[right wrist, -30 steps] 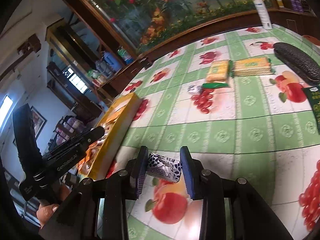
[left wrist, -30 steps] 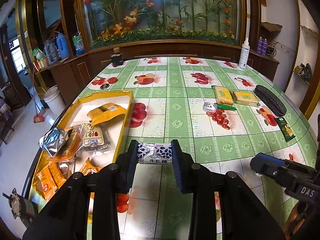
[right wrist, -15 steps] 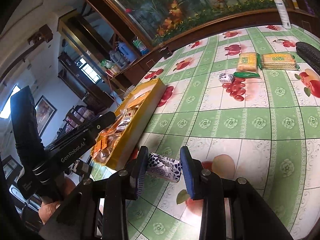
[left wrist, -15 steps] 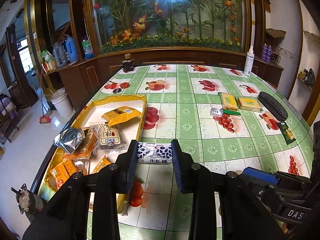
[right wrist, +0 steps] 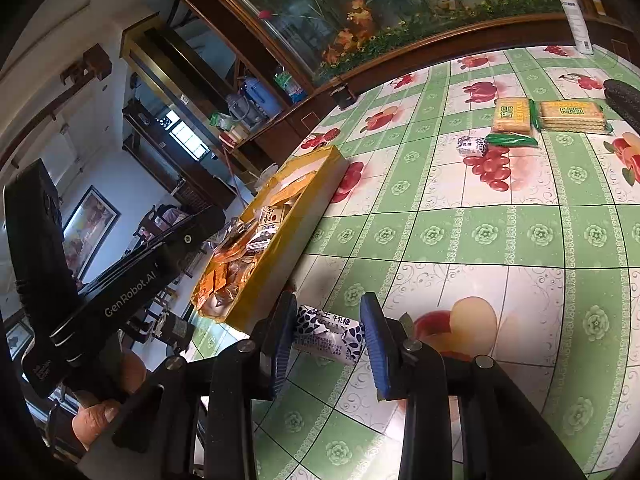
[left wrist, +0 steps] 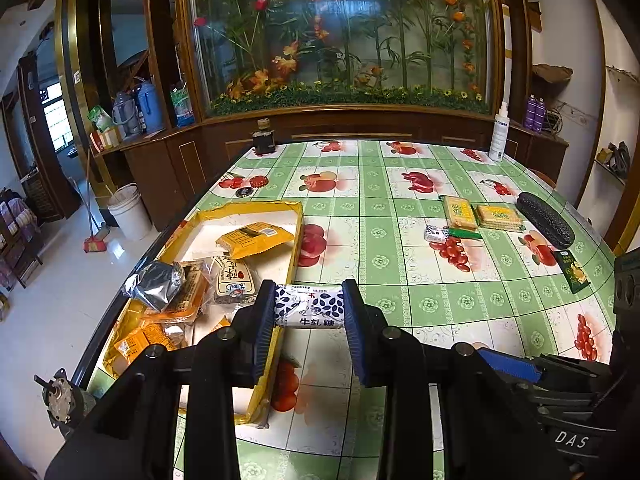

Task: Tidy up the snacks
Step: 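Carry the candy bar with the left tool over the tray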

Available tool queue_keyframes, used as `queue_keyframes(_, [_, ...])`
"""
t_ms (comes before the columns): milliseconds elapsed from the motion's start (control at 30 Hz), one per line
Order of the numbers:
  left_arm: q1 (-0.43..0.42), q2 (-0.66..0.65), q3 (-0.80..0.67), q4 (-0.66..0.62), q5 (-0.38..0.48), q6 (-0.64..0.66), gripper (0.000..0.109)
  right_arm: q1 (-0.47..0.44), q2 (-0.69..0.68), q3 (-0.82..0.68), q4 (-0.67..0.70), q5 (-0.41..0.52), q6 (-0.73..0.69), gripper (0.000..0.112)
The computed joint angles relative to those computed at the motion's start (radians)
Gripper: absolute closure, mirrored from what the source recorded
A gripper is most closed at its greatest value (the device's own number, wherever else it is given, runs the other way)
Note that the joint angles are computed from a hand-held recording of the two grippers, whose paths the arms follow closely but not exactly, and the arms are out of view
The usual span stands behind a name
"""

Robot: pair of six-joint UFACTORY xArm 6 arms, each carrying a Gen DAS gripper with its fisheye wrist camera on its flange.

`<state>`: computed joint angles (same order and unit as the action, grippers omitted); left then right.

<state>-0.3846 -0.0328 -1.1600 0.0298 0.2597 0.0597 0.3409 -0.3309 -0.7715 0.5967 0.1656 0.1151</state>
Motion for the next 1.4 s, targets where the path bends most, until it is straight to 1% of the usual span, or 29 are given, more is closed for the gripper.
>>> queue_keyframes(333, [0.023,0.001,0.006,-0.005,-0.008,0.001,0.078,0.012,0.035,-0.028,0.022,0.019,-0.024,0.078])
queue_keyframes(733, [0.072,0.037,-0.013,-0.051,0.002,0.021,0.078,0.029,0.105,-0.086,0.052,0.048,-0.055,0.078])
queue_keyframes(967, [0.105,0.066,-0.035,-0.076,0.014,0.035,0.078,0.033,0.168,-0.155,0.043,0.075,-0.066,0.077])
queue_keyframes(1067, [0.134,0.085,-0.053,-0.055,0.017,0.008,0.078,0.035,0.229,-0.236,0.024,0.097,-0.075,0.077])
queue_keyframes(1200, [0.197,0.133,-0.105,0.007,0.04,-0.058,0.078,0.042,0.37,-0.428,-0.049,0.139,-0.082,0.077])
queue_keyframes(1300, [0.241,0.179,-0.158,0.058,0.078,-0.114,0.078,0.047,0.509,-0.606,-0.186,0.187,-0.021,0.077])
queue_keyframes(1400, [0.262,0.22,-0.2,0.059,0.109,-0.106,0.078,0.05,0.639,-0.776,-0.328,0.248,0.057,0.077])
